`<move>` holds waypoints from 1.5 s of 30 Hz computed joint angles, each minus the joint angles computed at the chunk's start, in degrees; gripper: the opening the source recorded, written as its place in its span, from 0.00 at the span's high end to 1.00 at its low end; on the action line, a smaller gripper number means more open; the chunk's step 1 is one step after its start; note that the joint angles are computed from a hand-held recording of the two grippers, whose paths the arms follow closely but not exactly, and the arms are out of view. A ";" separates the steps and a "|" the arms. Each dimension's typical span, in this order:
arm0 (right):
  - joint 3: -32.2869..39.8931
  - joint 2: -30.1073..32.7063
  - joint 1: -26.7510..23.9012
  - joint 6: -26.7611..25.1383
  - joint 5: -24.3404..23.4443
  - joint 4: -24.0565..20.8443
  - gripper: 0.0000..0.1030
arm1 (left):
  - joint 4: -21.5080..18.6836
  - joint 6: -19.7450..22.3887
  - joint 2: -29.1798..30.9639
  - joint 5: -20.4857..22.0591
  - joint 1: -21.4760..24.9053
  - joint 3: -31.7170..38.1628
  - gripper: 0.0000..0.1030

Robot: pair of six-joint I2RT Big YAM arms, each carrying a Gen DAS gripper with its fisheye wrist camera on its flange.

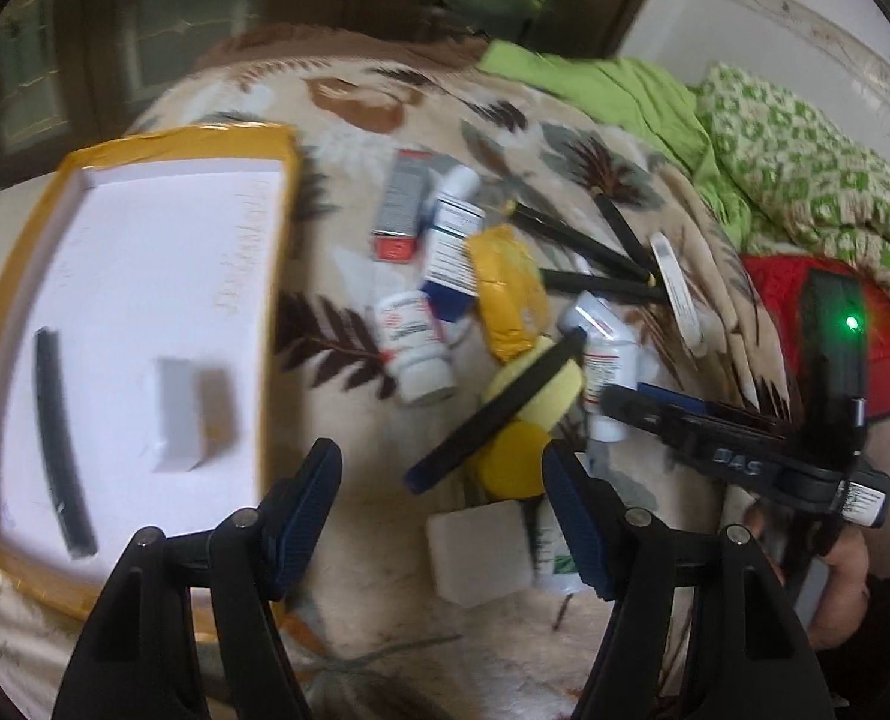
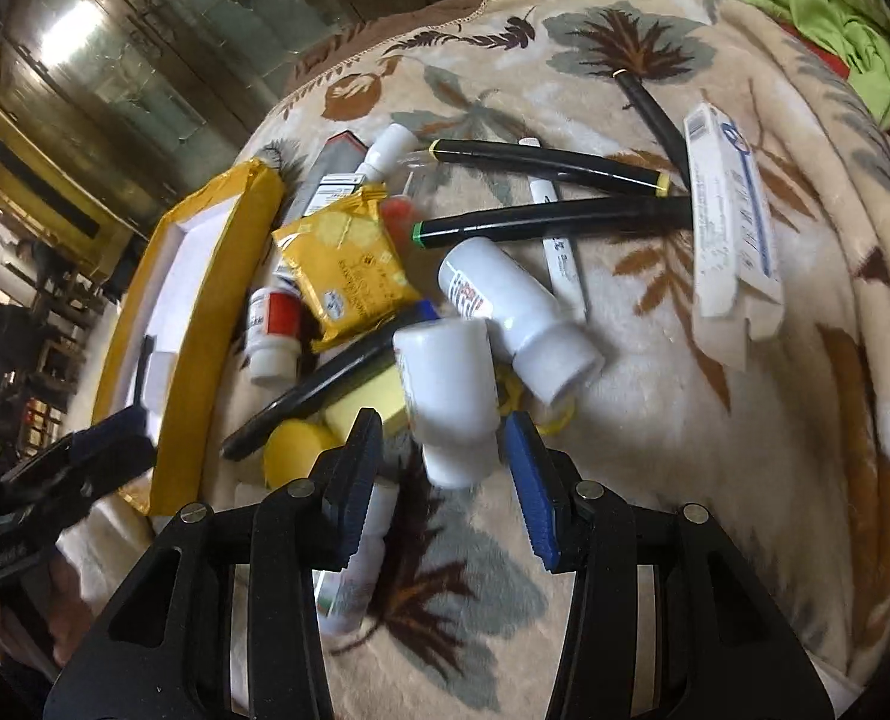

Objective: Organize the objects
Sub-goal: 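Grasp a black marker with the left gripper while the right gripper grasps a white bottle, then place the black marker in the tray with the left gripper while the right gripper lowers the white bottle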

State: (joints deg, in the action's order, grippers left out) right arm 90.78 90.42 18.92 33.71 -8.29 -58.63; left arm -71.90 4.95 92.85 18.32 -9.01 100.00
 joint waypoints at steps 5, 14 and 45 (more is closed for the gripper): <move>0.19 1.12 -0.82 0.53 -1.99 1.46 0.64 | -7.15 3.62 8.49 1.36 -3.34 8.98 0.34; -2.71 -0.86 -1.74 0.93 -3.79 3.07 0.64 | -10.26 5.09 14.10 0.29 -5.56 13.51 0.67; 7.88 1.58 4.26 0.12 -3.86 2.03 0.65 | 3.05 -11.98 1.61 18.55 7.36 -0.67 0.87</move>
